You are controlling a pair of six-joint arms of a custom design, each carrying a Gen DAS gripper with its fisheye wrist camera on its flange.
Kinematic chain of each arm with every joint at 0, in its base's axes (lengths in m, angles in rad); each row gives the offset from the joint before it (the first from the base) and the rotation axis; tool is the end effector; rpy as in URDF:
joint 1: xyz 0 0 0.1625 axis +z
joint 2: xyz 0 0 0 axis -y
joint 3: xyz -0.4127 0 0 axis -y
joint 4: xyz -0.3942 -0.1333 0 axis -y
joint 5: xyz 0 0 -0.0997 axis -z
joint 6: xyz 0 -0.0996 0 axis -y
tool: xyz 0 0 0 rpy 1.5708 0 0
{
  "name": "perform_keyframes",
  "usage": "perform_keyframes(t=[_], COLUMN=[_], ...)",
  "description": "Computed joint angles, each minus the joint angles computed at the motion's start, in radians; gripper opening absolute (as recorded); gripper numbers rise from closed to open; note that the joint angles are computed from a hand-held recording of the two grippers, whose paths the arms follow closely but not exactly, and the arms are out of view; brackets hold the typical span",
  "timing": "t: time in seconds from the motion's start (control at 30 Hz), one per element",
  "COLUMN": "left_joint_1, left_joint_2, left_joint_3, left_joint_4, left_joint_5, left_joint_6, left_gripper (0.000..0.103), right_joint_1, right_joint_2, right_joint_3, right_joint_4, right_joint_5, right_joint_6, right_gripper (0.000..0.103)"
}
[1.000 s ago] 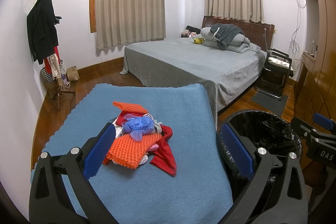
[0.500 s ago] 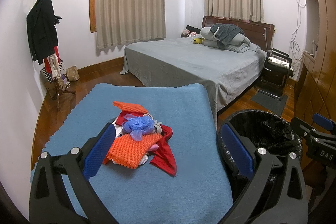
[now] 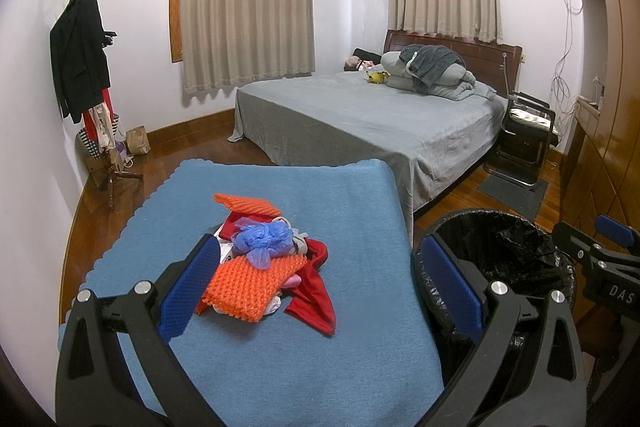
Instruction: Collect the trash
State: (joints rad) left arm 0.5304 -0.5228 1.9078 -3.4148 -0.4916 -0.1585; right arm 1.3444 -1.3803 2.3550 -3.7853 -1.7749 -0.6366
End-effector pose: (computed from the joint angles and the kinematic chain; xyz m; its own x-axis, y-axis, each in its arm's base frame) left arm -0.3545 -0.4642 -0.0168 -0.6906 0.1354 -0.7105 0.6728 0.4809 -0.5622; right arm 0.0150 -0.4387 0.3041 -0.7761 0.1387 0.6152 -0.4830 0.4964 -0.7213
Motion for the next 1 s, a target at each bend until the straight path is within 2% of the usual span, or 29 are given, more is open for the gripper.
perform_keyframes(t=[0.4, 0.43, 0.77, 1.0], left_joint_1=[0.0, 0.0, 0.011, 0.057], left_joint_2=[-0.001, -0.001, 0.007, 0.01], left_joint_3=[0.0, 0.0, -0.01, -0.005], left_joint_4=[0.005, 0.005, -0.002, -0.088], left_joint_5=[0.001, 0.001, 0.006, 0.04], left_joint_6=[-0.006, -0.006, -0.004, 0.074], left_gripper=[0.098, 0.098, 0.098, 0.098], right_joint_1=[-0.012, 0.004, 0.01, 0.028], right_joint_2=[0.02, 0.027, 0.071, 0.138], right_joint_3=[0.007, 0.0, -0.029, -0.083], right_joint_4=[-0.022, -0.02, -0.022, 0.0], right_joint_5=[0.011, -0.004, 0.002, 0.01], right_joint_6=[-0.006, 0.0, -0.002, -0.006], right_gripper=[0.097, 0.097, 0.097, 0.097])
